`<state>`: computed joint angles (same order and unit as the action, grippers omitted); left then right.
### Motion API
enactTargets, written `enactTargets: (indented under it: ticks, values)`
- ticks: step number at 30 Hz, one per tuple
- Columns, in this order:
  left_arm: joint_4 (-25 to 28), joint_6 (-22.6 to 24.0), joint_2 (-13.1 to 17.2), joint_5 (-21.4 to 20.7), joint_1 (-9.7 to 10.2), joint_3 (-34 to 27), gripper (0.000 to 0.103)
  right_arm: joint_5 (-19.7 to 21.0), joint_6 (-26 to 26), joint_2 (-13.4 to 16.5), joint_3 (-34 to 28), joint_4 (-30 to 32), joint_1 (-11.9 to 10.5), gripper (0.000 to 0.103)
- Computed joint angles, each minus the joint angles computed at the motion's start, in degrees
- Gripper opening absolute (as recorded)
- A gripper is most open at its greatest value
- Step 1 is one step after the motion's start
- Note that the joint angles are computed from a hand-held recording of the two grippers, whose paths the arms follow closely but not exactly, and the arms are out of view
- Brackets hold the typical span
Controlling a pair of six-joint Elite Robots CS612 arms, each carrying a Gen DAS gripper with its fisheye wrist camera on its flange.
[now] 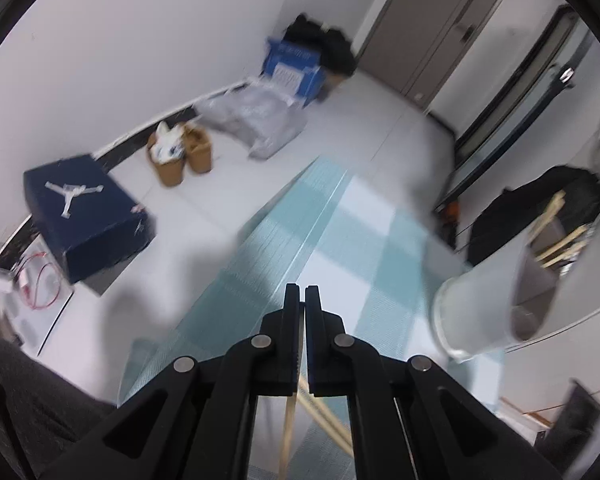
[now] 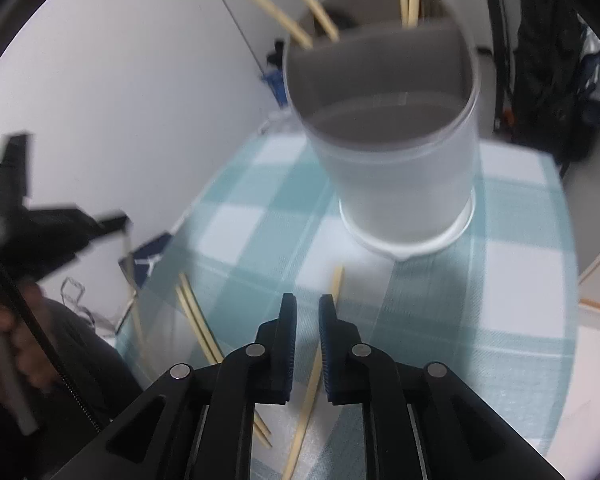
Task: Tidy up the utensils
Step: 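Carry both held chopsticks up toward the white holder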
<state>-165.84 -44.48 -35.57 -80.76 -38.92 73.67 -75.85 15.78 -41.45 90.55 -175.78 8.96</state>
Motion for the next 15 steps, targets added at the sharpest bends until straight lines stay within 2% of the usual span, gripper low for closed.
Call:
enactTargets:
  ticks: [2,4,8,13,15]
  values:
    - [-3.0,0.7,-0.2,-0.7,0.18,0.7,0.000,-0.5,-1.0,0.6,-1.6,3.9,0.3,0.013]
    - [-5.5,2.0,-0.3,-1.3,0.35,1.3,0.000,-2.3,-1.9,1.3,-3.3,7.0,0.7,0.019]
    - [-9.6,3.8,-0.6,-2.0,0.63,2.6,0.000,-6.1,-2.1,2.6,-6.7,12.3,1.5,0.019]
    - [-14.2,4.9,-1.1,-2.5,0.59,4.0,0.000,-14.7,-7.7,4.1,-11.1,19.9,3.4,0.019]
    - [-15.1,5.7,-1.2,-2.9,0.54,4.2,0.000,-16.2,-9.7,4.5,-12.2,21.4,3.9,0.014]
